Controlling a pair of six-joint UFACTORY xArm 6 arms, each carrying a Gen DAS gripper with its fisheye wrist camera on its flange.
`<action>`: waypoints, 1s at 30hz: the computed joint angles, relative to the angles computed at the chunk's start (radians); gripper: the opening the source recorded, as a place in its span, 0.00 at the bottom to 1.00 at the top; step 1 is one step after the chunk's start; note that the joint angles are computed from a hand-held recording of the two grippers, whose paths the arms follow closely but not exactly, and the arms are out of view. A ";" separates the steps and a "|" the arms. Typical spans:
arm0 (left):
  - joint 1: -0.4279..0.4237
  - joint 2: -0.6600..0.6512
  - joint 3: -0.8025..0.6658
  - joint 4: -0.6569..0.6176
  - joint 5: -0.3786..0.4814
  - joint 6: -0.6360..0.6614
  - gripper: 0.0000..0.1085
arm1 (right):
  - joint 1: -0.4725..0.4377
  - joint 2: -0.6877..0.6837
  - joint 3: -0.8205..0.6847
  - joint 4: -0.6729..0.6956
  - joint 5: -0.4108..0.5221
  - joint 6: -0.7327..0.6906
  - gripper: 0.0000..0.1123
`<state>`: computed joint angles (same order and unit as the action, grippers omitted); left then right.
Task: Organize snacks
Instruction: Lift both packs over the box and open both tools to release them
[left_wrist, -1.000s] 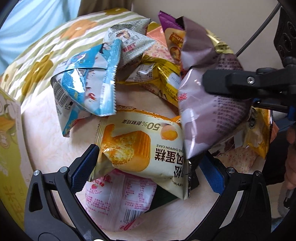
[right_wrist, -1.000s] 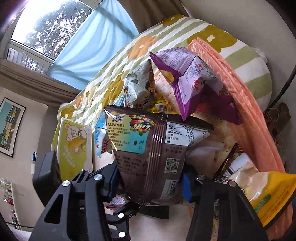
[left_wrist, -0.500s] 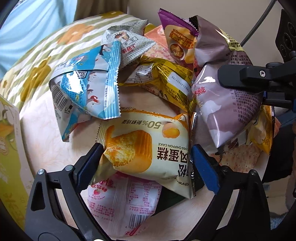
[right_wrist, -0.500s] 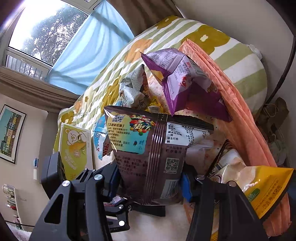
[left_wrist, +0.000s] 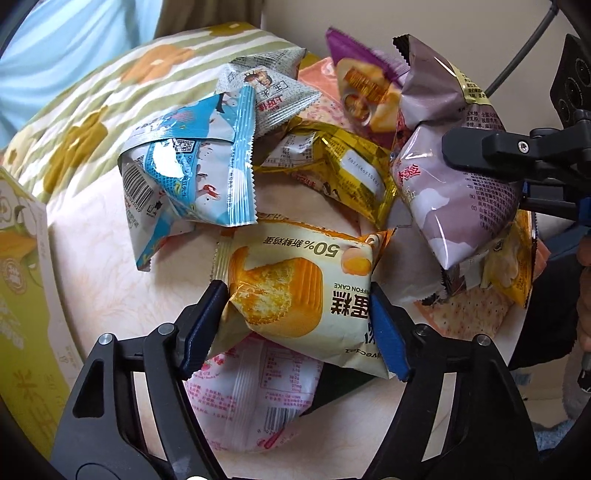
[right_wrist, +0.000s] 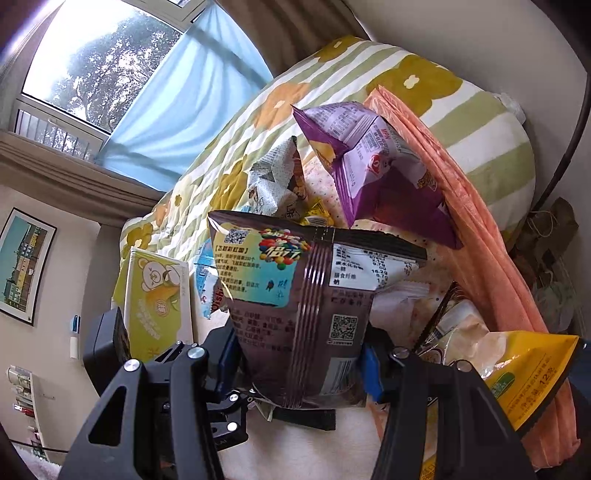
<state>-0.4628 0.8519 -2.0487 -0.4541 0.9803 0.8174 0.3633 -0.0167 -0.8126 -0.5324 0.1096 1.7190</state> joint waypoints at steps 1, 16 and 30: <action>-0.001 -0.016 0.023 -0.002 -0.008 0.000 0.66 | 0.000 -0.003 -0.002 -0.013 0.002 0.010 0.44; -0.003 -0.266 0.338 -0.033 -0.154 -0.030 0.66 | 0.017 -0.098 0.018 -0.024 0.040 -0.041 0.44; 0.066 -0.550 0.575 -0.122 -0.286 -0.044 0.66 | 0.078 -0.108 -0.107 0.181 0.100 -0.401 0.44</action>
<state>-0.3965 0.3023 -1.4741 -0.5757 0.6947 0.7733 0.4416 -0.1242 -0.9200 -0.3512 0.2093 1.3175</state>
